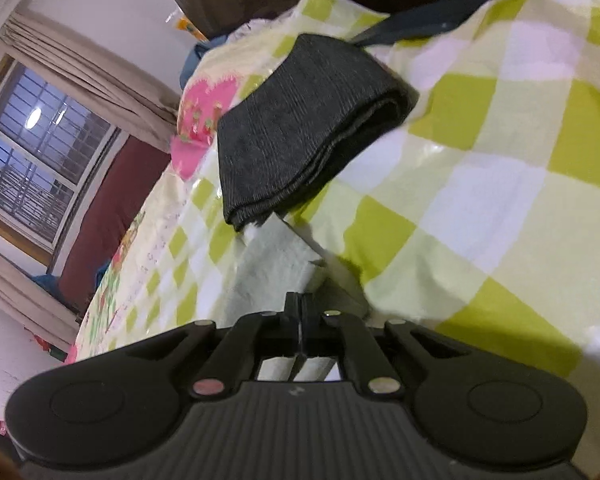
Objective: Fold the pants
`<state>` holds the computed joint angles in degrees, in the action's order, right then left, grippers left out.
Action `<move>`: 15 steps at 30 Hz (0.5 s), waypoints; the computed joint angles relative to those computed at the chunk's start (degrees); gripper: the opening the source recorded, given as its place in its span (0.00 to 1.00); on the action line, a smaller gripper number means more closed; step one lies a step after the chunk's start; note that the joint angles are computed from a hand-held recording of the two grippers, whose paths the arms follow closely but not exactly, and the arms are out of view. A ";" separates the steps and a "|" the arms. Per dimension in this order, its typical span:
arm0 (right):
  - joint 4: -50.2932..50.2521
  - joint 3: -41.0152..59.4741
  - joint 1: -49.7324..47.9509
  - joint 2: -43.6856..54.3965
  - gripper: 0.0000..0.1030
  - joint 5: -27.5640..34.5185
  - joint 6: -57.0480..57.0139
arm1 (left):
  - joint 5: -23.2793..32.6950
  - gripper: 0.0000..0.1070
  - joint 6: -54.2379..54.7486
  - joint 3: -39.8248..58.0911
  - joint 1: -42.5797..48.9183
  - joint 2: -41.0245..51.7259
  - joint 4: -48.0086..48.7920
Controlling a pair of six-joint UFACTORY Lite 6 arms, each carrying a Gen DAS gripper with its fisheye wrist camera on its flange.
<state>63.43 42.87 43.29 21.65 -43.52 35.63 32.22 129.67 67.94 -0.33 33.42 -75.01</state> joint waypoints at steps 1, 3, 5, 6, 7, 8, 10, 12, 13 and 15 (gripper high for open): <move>-1.06 -0.62 0.05 -0.01 0.02 0.10 2.33 | -0.04 0.27 0.18 0.12 0.06 0.19 -0.07; -1.15 -0.99 0.51 0.57 0.02 -0.60 3.80 | -0.02 0.27 -0.10 0.35 0.19 0.55 0.13; -2.02 -0.02 -0.78 1.43 0.08 2.50 3.59 | -0.01 0.27 -0.11 0.30 0.36 0.66 0.31; -4.00 -0.38 -1.43 1.24 0.07 3.80 5.92 | -0.14 0.27 0.28 0.14 0.39 0.62 0.13; -4.27 -1.03 -1.33 0.67 0.07 4.07 7.24 | -0.14 0.27 0.40 0.05 0.47 0.59 0.15; -3.46 -1.79 -0.75 -0.21 0.07 3.89 7.45 | -0.05 0.27 0.37 0.07 0.54 0.61 0.21; -2.32 -3.72 0.36 -2.23 0.14 3.28 9.03 | -0.04 0.27 0.46 0.08 0.51 0.69 0.00; -4.93 -4.44 0.15 -2.41 0.25 2.63 12.21 | 0.05 0.27 0.78 0.15 0.54 0.88 -0.38; -5.54 -3.74 -0.36 -1.69 0.28 2.82 12.25 | 0.06 0.27 0.95 0.15 0.53 0.96 -0.62; -7.13 -0.75 -2.59 0.88 0.32 4.77 11.45 | -0.03 0.27 1.07 0.12 0.48 1.05 -0.99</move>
